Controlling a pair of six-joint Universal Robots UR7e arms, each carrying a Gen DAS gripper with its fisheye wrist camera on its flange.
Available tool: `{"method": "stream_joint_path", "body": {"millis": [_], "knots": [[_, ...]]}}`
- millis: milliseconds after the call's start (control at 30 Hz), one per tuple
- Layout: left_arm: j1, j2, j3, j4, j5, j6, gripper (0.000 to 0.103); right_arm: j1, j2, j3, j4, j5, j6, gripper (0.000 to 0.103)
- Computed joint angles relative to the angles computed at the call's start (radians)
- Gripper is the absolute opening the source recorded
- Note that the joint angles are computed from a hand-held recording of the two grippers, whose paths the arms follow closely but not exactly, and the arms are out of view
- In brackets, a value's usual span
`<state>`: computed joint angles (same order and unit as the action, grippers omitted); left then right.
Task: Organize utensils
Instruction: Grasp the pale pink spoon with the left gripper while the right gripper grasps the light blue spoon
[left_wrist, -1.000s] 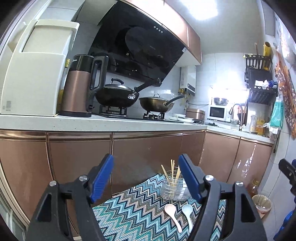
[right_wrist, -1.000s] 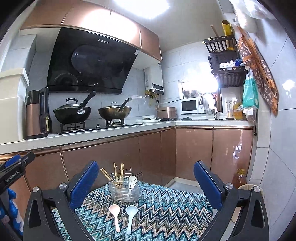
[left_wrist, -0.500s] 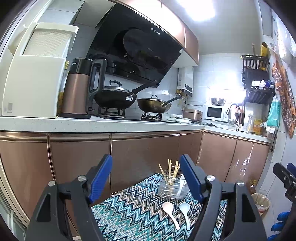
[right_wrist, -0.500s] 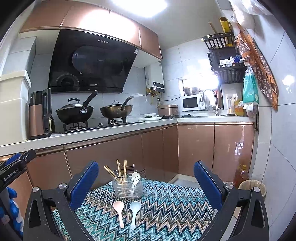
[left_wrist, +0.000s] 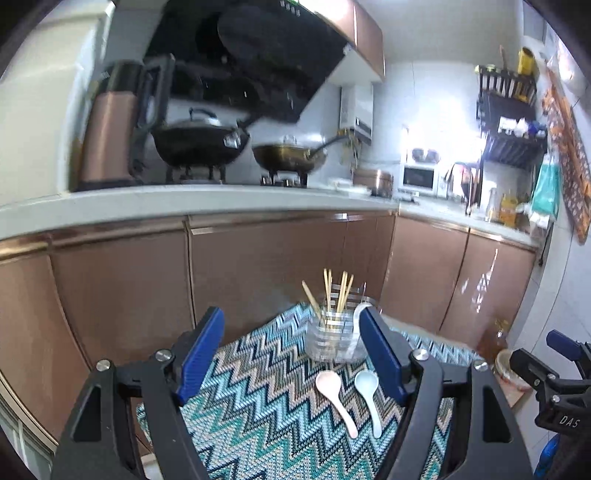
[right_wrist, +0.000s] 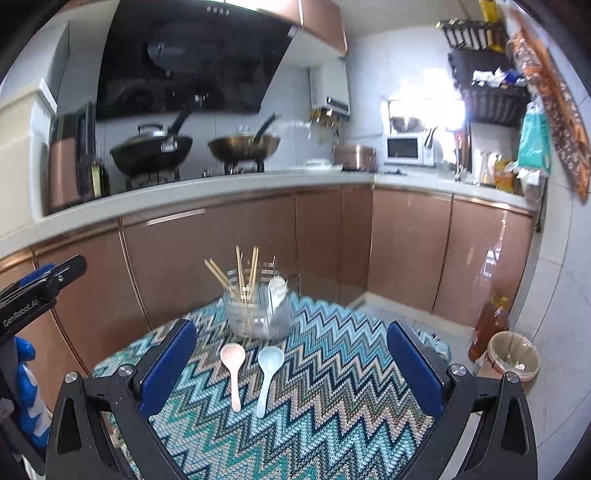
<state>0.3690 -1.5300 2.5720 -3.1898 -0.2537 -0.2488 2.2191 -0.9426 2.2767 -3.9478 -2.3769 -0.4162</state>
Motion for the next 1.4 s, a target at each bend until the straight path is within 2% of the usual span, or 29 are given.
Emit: {"method": "stream_joint_path", "body": {"millis": [67, 200, 300, 333, 433, 600, 733, 867, 1000, 1233, 1400], "knots": [[0.068, 0.054, -0.031, -0.042, -0.055, 0.034, 0.074, -0.033, 0.007, -0.005, 0.016, 0.020, -0.002, 0.103], [0.208, 0.128, -0.098, -0.053, -0.168, 0.056, 0.074, -0.125, 0.000, -0.029, 0.125, 0.087, 0.013, 0.103], [0.321, 0.145, -0.155, 0.021, -0.287, 0.027, 0.074, -0.212, -0.013, -0.057, 0.247, 0.167, 0.040, 0.101], [0.376, 0.149, -0.184, 0.063, -0.356, 0.010, 0.074, -0.234, -0.013, -0.068, 0.283, 0.183, 0.047, 0.099], [0.497, 0.174, -0.255, 0.169, -0.513, -0.029, 0.073, -0.309, -0.011, -0.112, 0.423, 0.252, 0.073, 0.091], [0.634, 0.251, -0.368, 0.282, -0.724, -0.039, 0.072, -0.421, 0.004, -0.203, 0.671, 0.418, 0.099, 0.063], [0.692, 0.333, -0.462, 0.348, -0.789, -0.014, 0.067, -0.467, 0.039, -0.284, 0.811, 0.483, 0.077, 0.052], [0.735, 0.396, -0.535, 0.390, -0.836, 0.020, 0.057, -0.499, 0.079, -0.365, 0.918, 0.513, 0.055, 0.046], [0.760, 0.439, -0.582, 0.411, -0.852, 0.068, 0.046, -0.526, 0.109, -0.430, 1.005, 0.558, 0.028, 0.040], [0.780, 0.481, -0.632, 0.447, -0.879, 0.146, 0.035, -0.549, 0.148, -0.500, 1.099, 0.593, -0.022, 0.034], [0.783, 0.505, -0.656, 0.467, -0.884, 0.184, 0.028, -0.559, 0.166, -0.528, 1.126, 0.616, -0.040, 0.026]]}}
